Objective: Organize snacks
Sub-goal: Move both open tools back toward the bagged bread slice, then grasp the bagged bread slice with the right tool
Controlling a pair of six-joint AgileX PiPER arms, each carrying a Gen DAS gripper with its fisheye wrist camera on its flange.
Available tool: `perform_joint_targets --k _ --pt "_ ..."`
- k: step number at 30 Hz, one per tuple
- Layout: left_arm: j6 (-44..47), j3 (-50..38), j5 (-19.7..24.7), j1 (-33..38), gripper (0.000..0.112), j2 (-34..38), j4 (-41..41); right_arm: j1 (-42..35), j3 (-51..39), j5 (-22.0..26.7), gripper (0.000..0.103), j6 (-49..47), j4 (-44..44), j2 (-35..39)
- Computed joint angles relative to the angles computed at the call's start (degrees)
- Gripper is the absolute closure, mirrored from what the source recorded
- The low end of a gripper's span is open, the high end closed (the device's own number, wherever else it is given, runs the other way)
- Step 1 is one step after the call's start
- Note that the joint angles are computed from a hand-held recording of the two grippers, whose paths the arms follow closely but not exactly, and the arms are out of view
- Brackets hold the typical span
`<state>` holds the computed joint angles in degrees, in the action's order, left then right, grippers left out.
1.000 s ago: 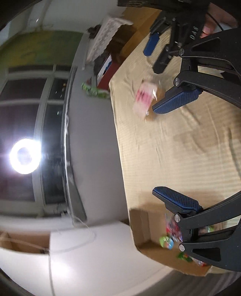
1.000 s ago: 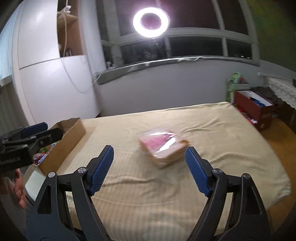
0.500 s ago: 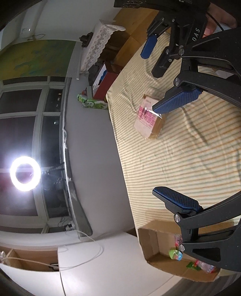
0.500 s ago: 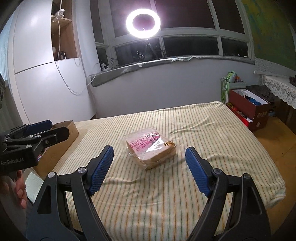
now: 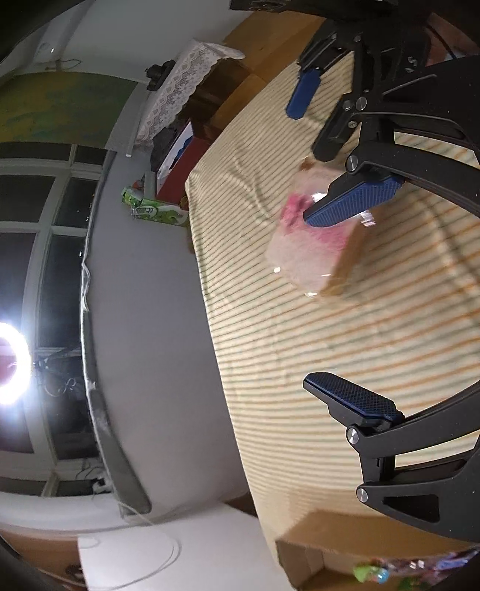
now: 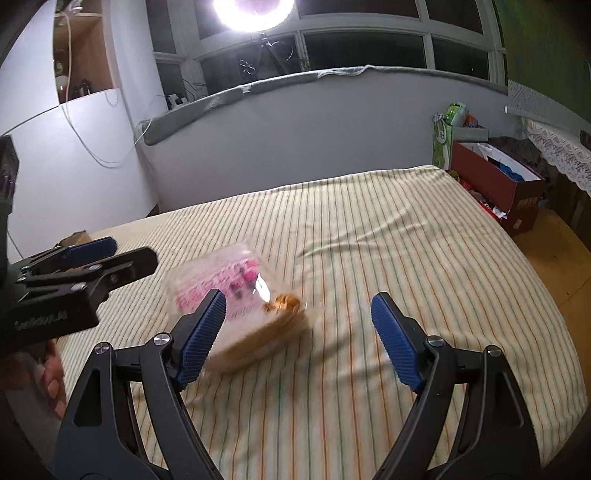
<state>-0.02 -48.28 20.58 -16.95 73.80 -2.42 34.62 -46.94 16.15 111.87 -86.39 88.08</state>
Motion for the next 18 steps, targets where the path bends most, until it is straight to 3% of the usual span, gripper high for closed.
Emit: perform_joint_targets --k 10,14,15,16,18 --pt "24.8 -3.7 3.3 6.1 0.031 7.6 -26.9 -2.5 -4.8 -4.7 0.019 -13.8 13.6 5.7" --pt "34.4 -3.5 6.7 8.7 0.031 10.6 -37.6 -3.2 -4.4 -6.8 0.019 -16.5 17.5 5.9" --pt "37.3 -3.5 7.7 9.5 0.031 11.2 -40.9 -4.0 -4.3 -8.6 0.021 -18.9 20.0 6.3" --pt "42.1 -3.3 9.2 10.6 0.031 12.0 -45.8 -4.3 -4.1 -10.1 0.029 -19.1 20.1 6.3" --pt "49.2 -3.1 13.3 12.7 0.034 13.8 -53.1 -5.0 -3.6 -12.5 0.036 -15.8 16.4 6.3"
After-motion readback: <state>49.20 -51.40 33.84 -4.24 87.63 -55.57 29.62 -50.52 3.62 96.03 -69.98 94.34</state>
